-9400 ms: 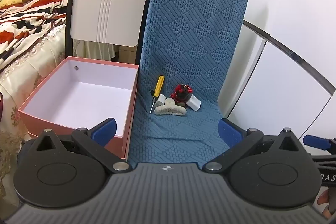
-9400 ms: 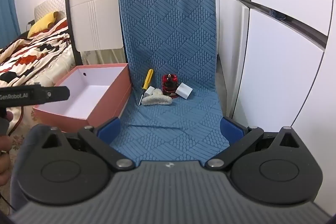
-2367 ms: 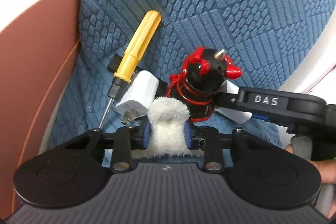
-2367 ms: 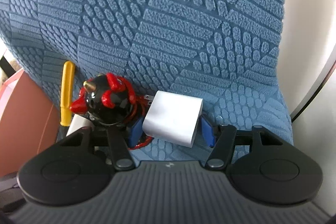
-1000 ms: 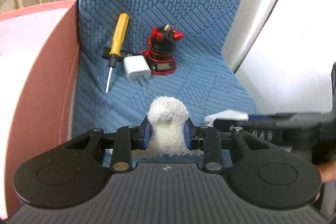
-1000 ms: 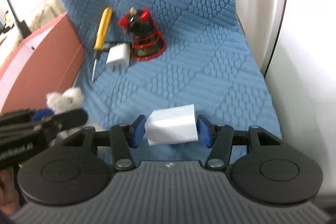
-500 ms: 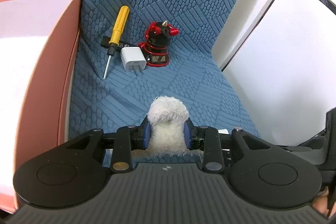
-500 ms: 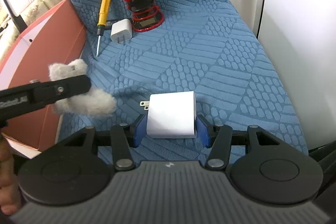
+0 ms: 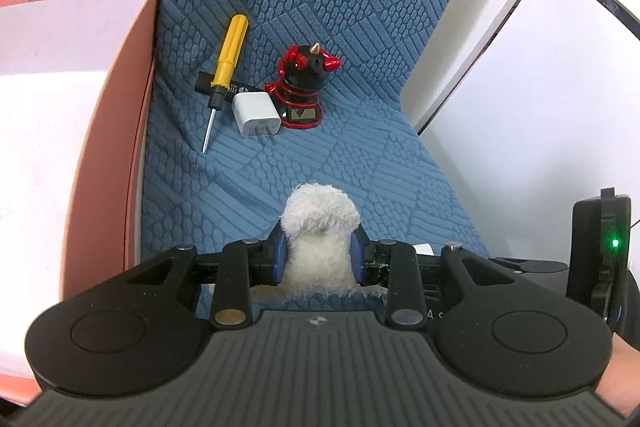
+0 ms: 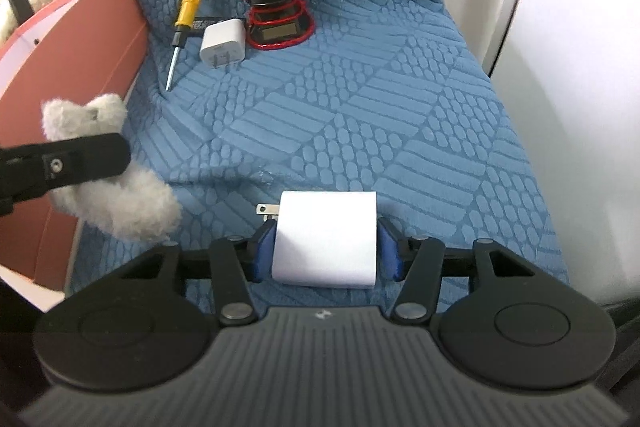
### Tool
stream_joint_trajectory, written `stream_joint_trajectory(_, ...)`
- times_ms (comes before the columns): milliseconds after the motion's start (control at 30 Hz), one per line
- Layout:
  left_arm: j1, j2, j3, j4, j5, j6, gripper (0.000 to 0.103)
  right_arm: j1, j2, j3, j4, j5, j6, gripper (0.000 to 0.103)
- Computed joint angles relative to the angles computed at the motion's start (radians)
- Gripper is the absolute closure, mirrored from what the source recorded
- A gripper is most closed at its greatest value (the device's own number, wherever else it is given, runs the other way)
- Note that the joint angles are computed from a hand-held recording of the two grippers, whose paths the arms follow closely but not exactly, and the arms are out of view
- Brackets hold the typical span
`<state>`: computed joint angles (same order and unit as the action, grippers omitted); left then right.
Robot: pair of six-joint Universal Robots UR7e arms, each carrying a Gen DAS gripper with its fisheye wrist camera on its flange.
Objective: Organize rigid objects
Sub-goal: 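Carry the clip with the left tool while the right tool carries the charger over the pink box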
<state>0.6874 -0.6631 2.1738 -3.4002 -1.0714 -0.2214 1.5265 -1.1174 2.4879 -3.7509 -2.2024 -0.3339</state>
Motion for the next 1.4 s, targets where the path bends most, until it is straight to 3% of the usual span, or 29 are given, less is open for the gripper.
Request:
stream_joint_trajectory(200, -0.002, -0.019, 0.003, -0.003, 0.006, 0.014, 0.067, 0.027, -0.007, 0.0, 0.008, -0.02, 0.055, 0.05)
stream_joint_trajectory(633, 0.0, -0.075, 0.023, -0.031, -0.002, 0.026, 0.067, 0.123, -0.058, -0.028, 0.055, -0.044, 0.084, 0.05)
stream_joint_trajectory(700, -0.021, -0.08, 0.032, -0.047, 0.035, 0.053, 0.067, 0.148, -0.065, -0.04, 0.064, -0.05, 0.091, 0.05)
stream_joint_trajectory(800, -0.025, -0.099, 0.042, -0.07, 0.012, 0.067, 0.067, 0.181, -0.073, -0.056, 0.068, -0.05, 0.087, 0.05)
stream_joint_trajectory(967, -0.039, -0.132, 0.048, -0.081, 0.038, 0.092, 0.067, 0.234, -0.082, -0.087, 0.079, -0.053, 0.079, 0.05)
stream_joint_trajectory(1400, 0.002, -0.233, 0.051, -0.137, 0.069, 0.117, 0.067, 0.344, -0.055, -0.186, 0.123, -0.028, 0.043, 0.05)
